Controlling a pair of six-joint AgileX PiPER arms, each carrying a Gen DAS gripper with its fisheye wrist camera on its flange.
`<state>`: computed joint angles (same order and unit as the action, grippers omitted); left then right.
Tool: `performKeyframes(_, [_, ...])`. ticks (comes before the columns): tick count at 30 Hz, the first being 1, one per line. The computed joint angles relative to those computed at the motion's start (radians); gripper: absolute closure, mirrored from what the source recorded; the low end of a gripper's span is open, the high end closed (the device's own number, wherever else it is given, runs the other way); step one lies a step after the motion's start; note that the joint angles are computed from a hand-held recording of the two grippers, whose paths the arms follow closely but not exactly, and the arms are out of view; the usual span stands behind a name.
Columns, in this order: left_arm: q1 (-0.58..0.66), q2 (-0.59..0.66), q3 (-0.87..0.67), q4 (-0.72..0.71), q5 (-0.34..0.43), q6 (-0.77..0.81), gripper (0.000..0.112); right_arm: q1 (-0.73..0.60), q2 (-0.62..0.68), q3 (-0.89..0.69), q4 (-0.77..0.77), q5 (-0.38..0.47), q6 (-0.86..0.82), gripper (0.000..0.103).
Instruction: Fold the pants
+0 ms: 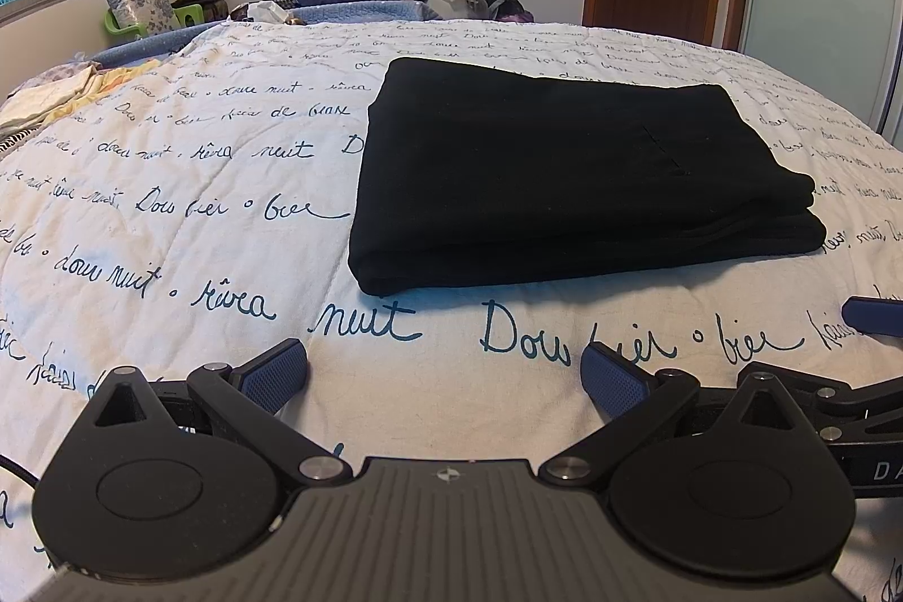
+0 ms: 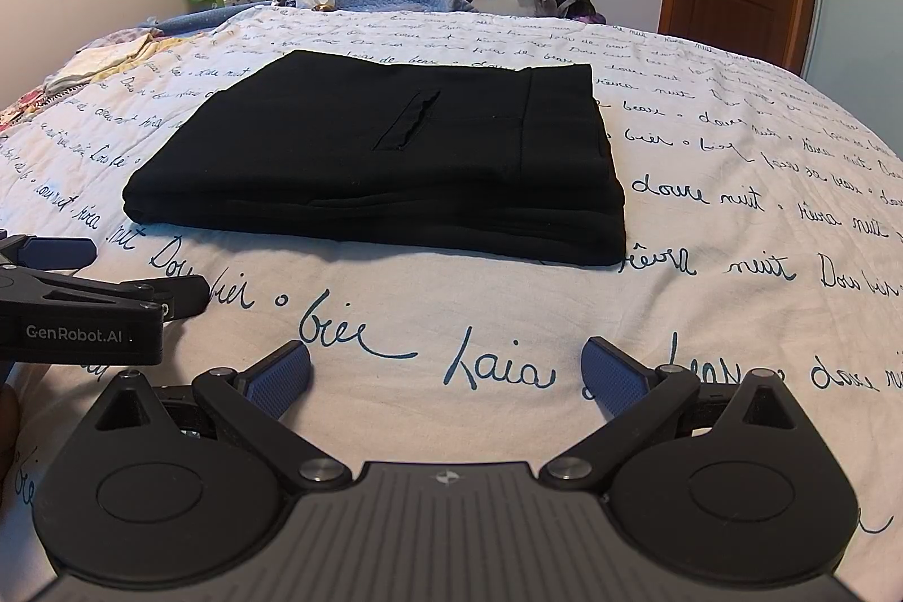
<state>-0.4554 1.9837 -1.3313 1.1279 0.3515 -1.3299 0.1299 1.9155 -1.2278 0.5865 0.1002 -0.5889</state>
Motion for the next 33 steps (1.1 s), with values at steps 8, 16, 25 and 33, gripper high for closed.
performKeyframes(8, [0.000,0.000,0.001,0.002,0.000,-0.002,0.009,0.000,0.000,0.000,0.006,0.000,-0.006,0.000])
performKeyframes(16, [0.000,0.000,0.001,0.002,0.000,-0.002,0.009,0.000,0.000,0.001,0.011,-0.001,-0.010,0.000])
performKeyframes(25, [0.000,0.000,0.001,0.002,0.000,-0.002,0.009,0.000,0.000,0.002,0.010,-0.002,-0.010,0.000])
performKeyframes(33, [0.000,-0.001,0.001,0.002,0.000,-0.002,0.009,0.001,0.000,0.001,0.010,-0.002,-0.010,0.000])
